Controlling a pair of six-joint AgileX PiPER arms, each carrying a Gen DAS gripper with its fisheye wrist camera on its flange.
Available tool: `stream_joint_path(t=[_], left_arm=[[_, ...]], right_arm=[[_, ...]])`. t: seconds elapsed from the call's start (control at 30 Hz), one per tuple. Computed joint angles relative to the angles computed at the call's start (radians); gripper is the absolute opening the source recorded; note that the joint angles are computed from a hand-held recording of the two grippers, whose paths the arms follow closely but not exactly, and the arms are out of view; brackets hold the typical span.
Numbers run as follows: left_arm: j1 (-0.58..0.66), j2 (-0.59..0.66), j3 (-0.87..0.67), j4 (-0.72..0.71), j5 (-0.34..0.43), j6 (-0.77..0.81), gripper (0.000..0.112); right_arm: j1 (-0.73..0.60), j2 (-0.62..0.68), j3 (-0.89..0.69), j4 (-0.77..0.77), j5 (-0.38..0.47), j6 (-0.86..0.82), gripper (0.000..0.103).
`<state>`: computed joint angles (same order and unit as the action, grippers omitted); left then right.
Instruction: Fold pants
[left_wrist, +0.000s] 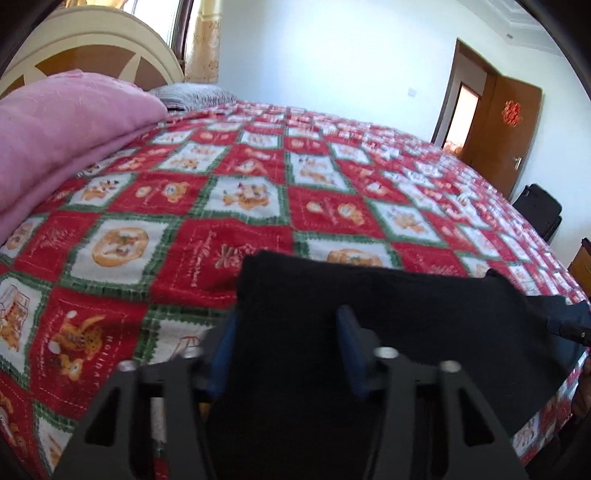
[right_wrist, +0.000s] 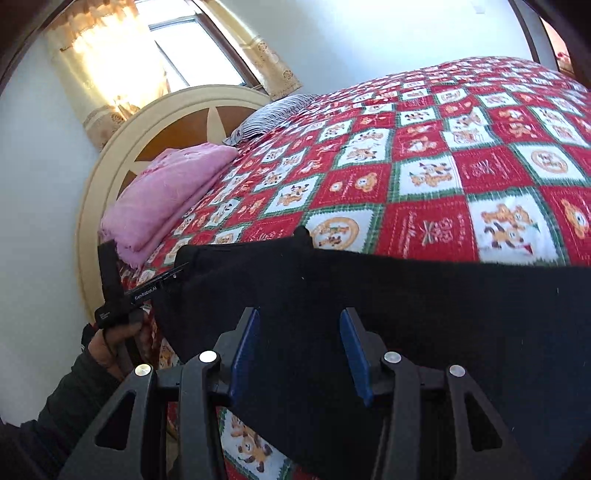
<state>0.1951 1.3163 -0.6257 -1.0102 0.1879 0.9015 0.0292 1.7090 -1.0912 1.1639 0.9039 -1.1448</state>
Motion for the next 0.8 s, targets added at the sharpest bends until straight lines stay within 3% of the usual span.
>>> stream_joint_path(t=[0.1,0.17,0.3,0.5,0.6,0.67,0.73,0.8], left_arm=[[-0.001,-0.074,0.038,-0.072,-0.001,0.079,0.022],[0.009,-0.092,0.044,-0.107,0.012,0.102,0.022],[0.169,-0.08,0.019,-0.195,0.176,0.147,0.021],[0.261,-0.007,0.013,-0.295,0.271,0.237,0.022],[0.186,0.015,0.027,-0.311,0.167,0.244,0.048],[0.177,-0.011,0.047,-0.363,0.15,0.277,0.053],[0.133,-0.073,0.076,-0.361,0.064,0.246,0.075],[0.057,-0.169,0.127,-0.408,-0.061,0.281,0.087]], right_arm=[[-0.013,-0.012,0.024,0.02,-0.009,-0.023,0.048],[-0.012,-0.017,0.031,0.018,-0.015,-0.024,0.048],[-0.004,-0.024,0.039,0.007,-0.026,-0.028,0.048],[0.04,-0.021,0.045,-0.055,-0.071,-0.019,0.053],[0.069,-0.036,0.08,-0.054,-0.14,-0.065,0.057],[0.076,-0.059,0.084,-0.093,-0.145,-0.03,0.057],[0.057,-0.084,0.093,-0.091,-0.111,-0.036,0.057],[0.056,-0.111,0.115,-0.101,-0.12,-0.06,0.058]])
